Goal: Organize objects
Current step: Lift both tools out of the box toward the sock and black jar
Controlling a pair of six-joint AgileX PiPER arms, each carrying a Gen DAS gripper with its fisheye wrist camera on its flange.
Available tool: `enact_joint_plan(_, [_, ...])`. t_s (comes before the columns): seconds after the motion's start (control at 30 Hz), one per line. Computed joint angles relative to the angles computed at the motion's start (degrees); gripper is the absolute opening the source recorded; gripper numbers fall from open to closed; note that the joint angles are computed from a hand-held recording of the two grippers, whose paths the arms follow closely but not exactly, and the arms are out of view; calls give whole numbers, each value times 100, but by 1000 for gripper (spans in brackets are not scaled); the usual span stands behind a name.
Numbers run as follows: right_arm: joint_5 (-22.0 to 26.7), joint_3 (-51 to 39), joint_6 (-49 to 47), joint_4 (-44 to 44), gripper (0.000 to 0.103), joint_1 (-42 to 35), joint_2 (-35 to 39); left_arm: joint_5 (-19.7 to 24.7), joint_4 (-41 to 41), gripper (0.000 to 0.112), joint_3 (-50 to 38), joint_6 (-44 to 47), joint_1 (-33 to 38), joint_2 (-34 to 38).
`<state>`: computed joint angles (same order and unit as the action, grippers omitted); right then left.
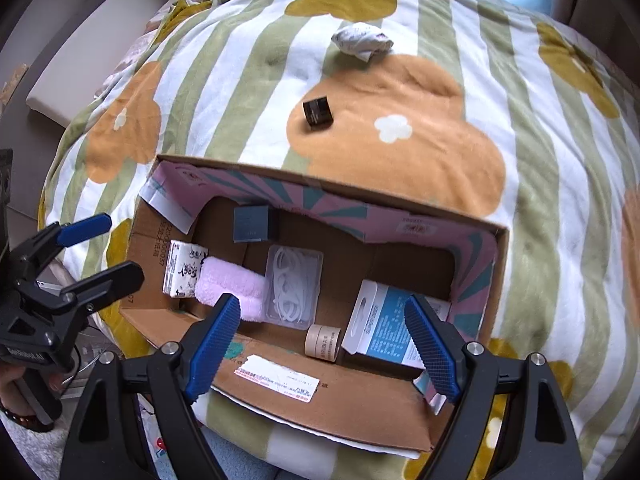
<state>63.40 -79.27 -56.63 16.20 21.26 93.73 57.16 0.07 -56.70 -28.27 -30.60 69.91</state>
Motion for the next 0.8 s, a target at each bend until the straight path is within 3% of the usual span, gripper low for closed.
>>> enact_joint_plan(0.23, [112, -528, 113, 149, 82, 177, 180, 232, -77, 103, -784, 1133, 722, 425])
enact_joint_plan(0.4, [37, -1024, 385, 18, 82, 437, 420, 146, -131, 103, -1531, 1997, 1210, 952])
enact_joint_plan(0.63, [-69, -1838, 536, -22, 82, 745, 967, -40, -599, 103, -2913, 3077, 1882, 2110])
enact_joint_plan(0.8, [63, -2555, 745, -117, 82, 1024, 1495, 147, -857, 103, -4150, 3813, 2075, 3109])
